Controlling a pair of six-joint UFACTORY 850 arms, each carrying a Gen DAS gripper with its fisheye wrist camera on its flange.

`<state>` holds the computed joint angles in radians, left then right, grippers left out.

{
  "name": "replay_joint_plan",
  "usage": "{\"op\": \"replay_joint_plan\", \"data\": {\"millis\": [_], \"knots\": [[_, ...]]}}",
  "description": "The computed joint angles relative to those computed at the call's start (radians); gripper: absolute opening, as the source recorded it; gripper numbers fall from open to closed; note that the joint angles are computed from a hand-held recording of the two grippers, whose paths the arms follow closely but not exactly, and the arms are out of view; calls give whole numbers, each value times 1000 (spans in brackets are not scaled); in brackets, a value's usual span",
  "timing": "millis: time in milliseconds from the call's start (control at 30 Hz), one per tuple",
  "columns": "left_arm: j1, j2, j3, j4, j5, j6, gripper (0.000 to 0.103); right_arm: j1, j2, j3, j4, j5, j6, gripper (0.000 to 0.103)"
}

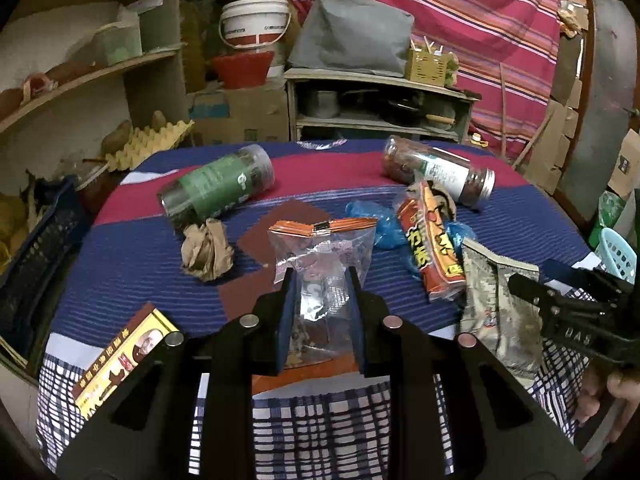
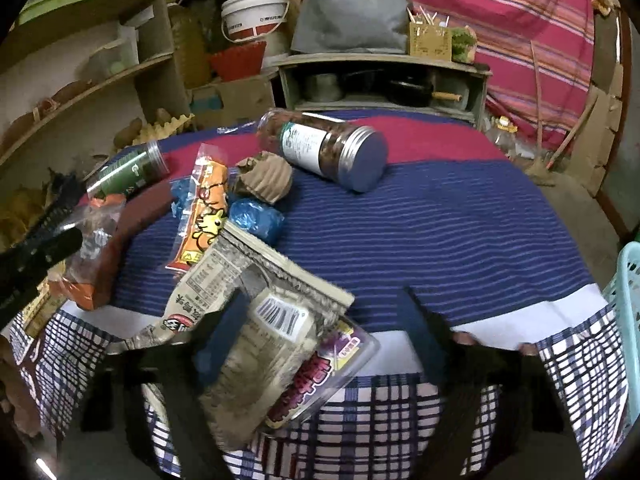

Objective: Collect trash
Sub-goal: 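Grasp the clear plastic bag with the left tool while the right tool grasps the beige printed packet, then carry the clear bag and beige packet with both tools over the blue basket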

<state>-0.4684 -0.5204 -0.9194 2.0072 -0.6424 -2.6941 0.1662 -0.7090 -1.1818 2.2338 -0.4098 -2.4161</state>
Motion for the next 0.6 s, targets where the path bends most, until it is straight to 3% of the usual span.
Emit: {"op": "replay_joint_plan", "data": {"millis": [33, 67, 233, 600], "knots": [[1, -3, 0, 3, 3, -8, 23, -2, -9, -12, -65, 5, 68, 45], [1, -5, 0, 4, 3, -12, 23, -6, -12, -15, -92, -1, 94, 43], [-2, -8, 1, 5, -2, -12, 23, -11, -1, 1, -44, -25, 40, 23], [-30, 6, -5, -34, -19, 8, 23, -76, 31, 32, -42, -98, 97, 18]]}}
